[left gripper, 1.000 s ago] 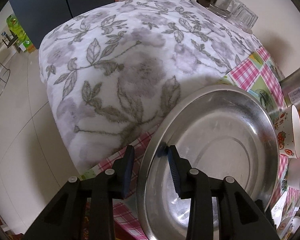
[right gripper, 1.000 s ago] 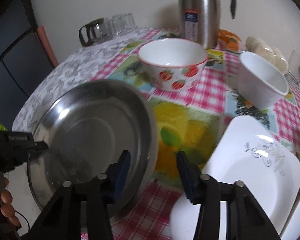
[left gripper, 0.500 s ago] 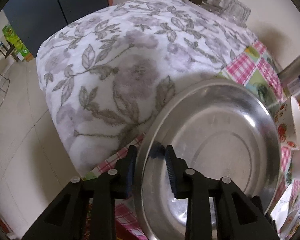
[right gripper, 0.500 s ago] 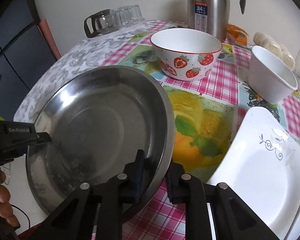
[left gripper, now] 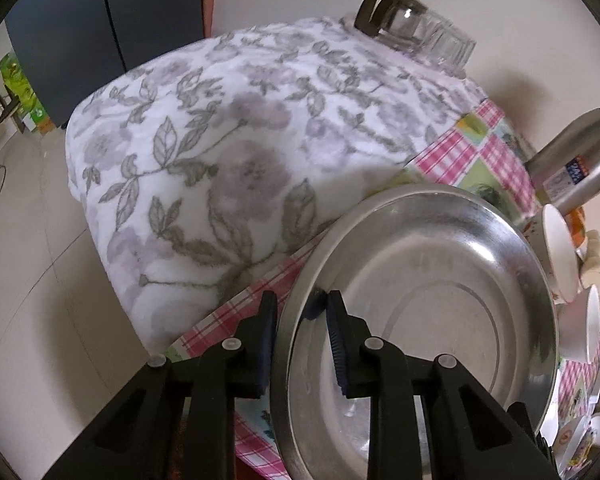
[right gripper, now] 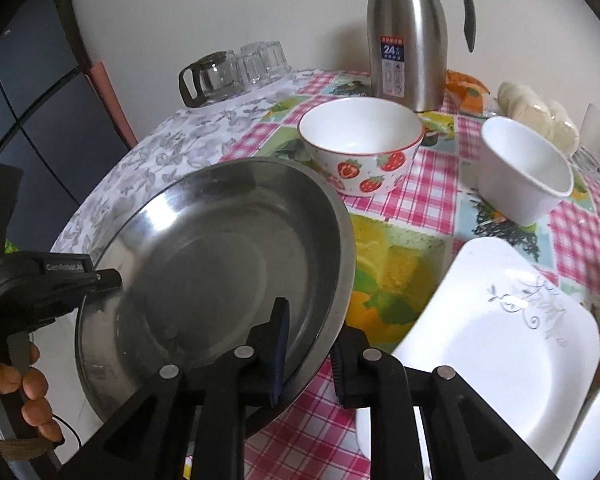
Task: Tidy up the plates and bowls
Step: 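Slide the steel basin with the left tool toward the table center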
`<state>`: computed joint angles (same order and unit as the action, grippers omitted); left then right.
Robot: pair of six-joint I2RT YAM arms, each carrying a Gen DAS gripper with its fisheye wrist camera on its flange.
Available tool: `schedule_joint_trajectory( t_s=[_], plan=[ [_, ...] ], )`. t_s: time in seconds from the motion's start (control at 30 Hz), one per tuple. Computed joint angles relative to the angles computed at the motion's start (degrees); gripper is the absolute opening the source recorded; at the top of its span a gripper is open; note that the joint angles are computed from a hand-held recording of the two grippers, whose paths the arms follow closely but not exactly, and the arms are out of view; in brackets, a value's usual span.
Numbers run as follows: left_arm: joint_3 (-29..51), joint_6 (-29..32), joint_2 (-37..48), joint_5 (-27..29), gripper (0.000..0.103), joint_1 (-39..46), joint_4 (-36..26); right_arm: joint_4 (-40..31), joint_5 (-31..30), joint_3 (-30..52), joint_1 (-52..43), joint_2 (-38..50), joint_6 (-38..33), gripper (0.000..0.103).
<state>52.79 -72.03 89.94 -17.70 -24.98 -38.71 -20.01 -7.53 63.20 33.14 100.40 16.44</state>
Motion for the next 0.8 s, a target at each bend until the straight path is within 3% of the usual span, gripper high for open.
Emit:
schedule_joint_trajectory(
  t_s=[0.3,0.8],
  plan=[
    [2.65,0.08,-2.22,-4.72,0.026,-4.8,-1.38,-0.35,0.23,-2.28,-3.0,-5.95,-1.86,0.02],
    [14.53,1.05,6.41,-7.9,0.026,-13.62,-3.17,-3.31,-1.92,-6.23,-13.02,-12.13,-7.08,0.022]
  ],
)
